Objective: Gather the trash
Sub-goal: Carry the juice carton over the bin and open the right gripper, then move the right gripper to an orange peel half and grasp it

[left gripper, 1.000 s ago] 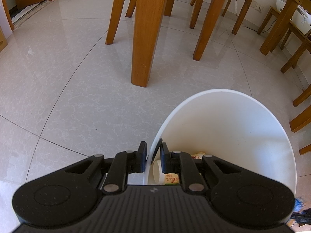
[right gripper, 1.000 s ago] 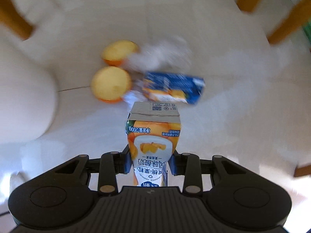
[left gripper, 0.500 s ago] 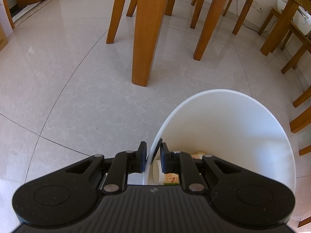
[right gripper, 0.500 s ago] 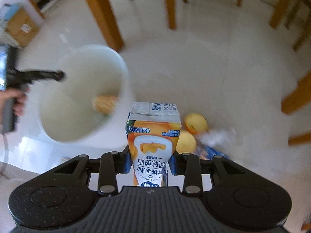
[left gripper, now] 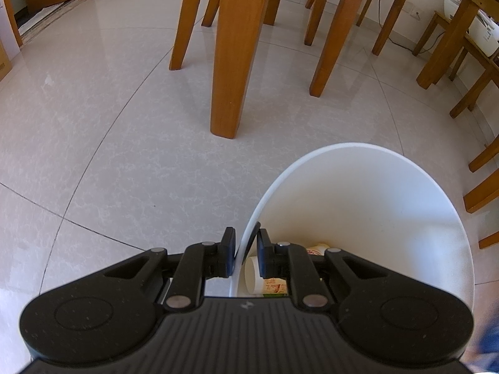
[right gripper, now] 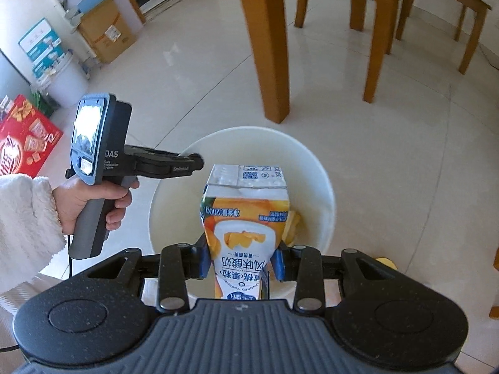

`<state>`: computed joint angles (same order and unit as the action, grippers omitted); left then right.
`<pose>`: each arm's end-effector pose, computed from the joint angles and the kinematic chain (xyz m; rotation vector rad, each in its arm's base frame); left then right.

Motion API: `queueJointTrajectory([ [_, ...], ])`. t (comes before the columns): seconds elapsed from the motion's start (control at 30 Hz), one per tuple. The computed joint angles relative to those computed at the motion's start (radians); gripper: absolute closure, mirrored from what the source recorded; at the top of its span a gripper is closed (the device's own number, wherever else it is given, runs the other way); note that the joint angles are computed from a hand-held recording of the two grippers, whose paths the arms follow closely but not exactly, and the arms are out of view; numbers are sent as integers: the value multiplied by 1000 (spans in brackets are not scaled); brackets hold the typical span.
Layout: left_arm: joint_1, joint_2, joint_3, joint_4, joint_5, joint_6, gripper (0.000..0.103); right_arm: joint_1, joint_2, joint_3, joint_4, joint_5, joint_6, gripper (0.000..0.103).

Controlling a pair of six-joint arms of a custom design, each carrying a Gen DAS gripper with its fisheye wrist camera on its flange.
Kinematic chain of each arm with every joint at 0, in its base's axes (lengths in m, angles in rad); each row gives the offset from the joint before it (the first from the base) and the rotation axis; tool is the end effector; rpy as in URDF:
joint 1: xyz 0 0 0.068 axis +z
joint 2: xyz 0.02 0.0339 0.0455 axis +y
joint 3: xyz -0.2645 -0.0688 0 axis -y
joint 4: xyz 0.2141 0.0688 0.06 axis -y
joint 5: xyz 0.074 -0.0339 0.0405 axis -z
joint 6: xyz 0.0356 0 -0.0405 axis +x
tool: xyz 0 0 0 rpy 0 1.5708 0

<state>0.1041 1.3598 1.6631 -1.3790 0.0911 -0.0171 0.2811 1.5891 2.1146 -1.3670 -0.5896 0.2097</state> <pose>0.2023 0.0179 0.3970 -0.1296 2.6388 -0.0913 0.2337 0.0881 0.4600 -0.3660 2.4036 0.9354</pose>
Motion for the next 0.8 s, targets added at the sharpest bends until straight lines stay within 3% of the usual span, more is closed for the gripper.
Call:
queueJointTrajectory([
  [0.07, 3, 0, 1, -1, 3, 0, 91, 27, 1, 11, 10, 33, 32, 45],
  [0.13, 4, 0, 0, -1, 3, 4, 91, 21, -18, -4, 16, 49, 31, 44],
  [0.23, 4, 0, 1, -2, 1, 7, 91, 2, -56, -79, 48, 58, 35, 40],
  [0.43, -3, -2, -1, -1, -6, 3, 91, -47, -171, -284, 158, 120, 36, 20],
  [0.57, -5, -4, -4, 2, -6, 0, 91, -89, -278, -482, 277, 168, 33, 12],
  [0.8, -8, -7, -8, 5, -9, -4, 91, -89, -478, -961, 584, 219, 109, 8],
])
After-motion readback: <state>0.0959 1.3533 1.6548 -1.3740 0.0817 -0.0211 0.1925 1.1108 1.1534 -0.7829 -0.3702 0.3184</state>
